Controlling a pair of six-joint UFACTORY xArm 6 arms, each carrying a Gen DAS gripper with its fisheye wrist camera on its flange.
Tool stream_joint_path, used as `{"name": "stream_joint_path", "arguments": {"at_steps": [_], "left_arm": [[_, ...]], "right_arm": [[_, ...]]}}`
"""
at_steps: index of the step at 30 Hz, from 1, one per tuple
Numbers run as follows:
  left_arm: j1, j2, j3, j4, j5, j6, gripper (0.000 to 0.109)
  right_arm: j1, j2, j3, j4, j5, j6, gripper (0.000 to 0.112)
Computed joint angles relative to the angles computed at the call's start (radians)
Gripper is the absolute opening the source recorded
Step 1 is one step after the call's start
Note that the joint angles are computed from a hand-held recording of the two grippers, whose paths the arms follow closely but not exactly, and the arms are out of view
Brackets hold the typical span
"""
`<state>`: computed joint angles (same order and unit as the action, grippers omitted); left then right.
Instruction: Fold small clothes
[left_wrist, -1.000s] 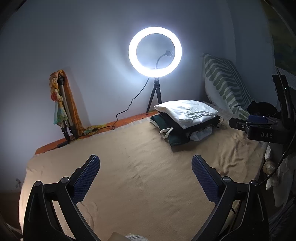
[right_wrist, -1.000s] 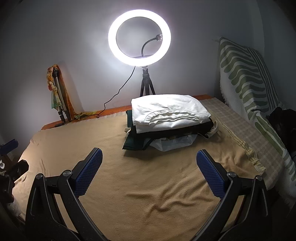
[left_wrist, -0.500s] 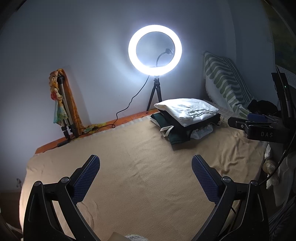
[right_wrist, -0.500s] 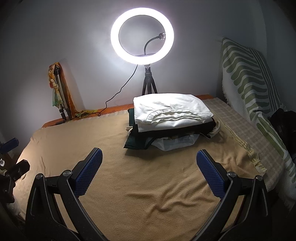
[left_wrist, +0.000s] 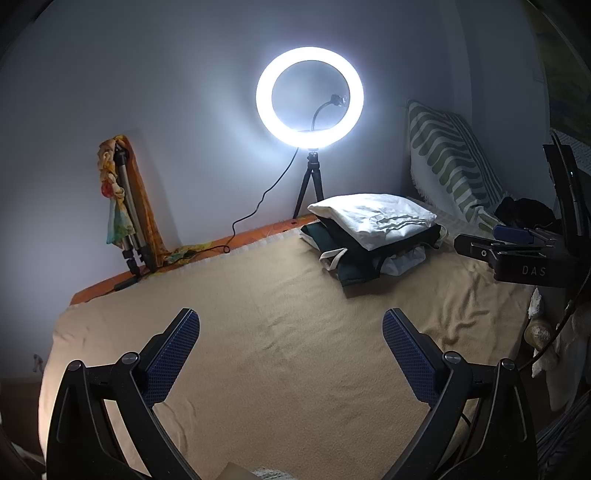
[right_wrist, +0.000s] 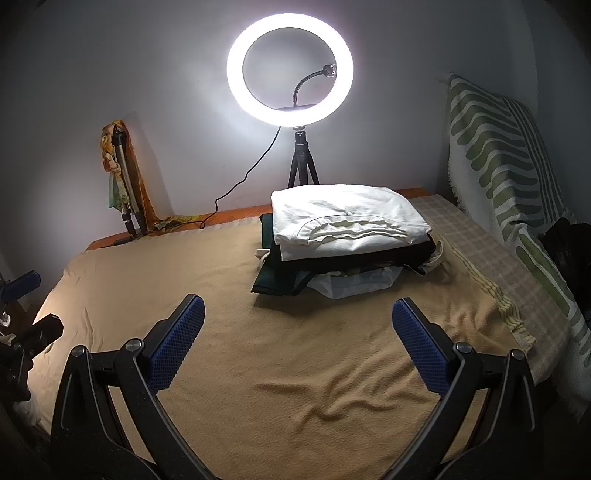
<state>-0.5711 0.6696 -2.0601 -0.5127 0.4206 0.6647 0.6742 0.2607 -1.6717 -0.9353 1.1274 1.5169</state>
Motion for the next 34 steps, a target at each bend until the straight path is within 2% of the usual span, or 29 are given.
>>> {"name": "stream_joint_path", "arguments": {"at_steps": [22, 27, 34], "left_arm": [[0.003, 0.005, -0.01, 0.016, 0.018, -0.01, 0.099], [0.001, -0.004, 0.013, 0.013, -0.017, 0.004, 0.099], [0.007, 0.0, 0.007, -0.011, -0.012, 0.014, 0.099]], "right_arm": [[-0.008, 0.004, 0.0, 0.004, -0.018, -0.015, 0.103], [-0.005, 0.007, -0.004, 0.004, -0.015, -0.014, 0.103], [-0.01, 0.003, 0.005, 0.003, -0.03, -0.024, 0.103]]}}
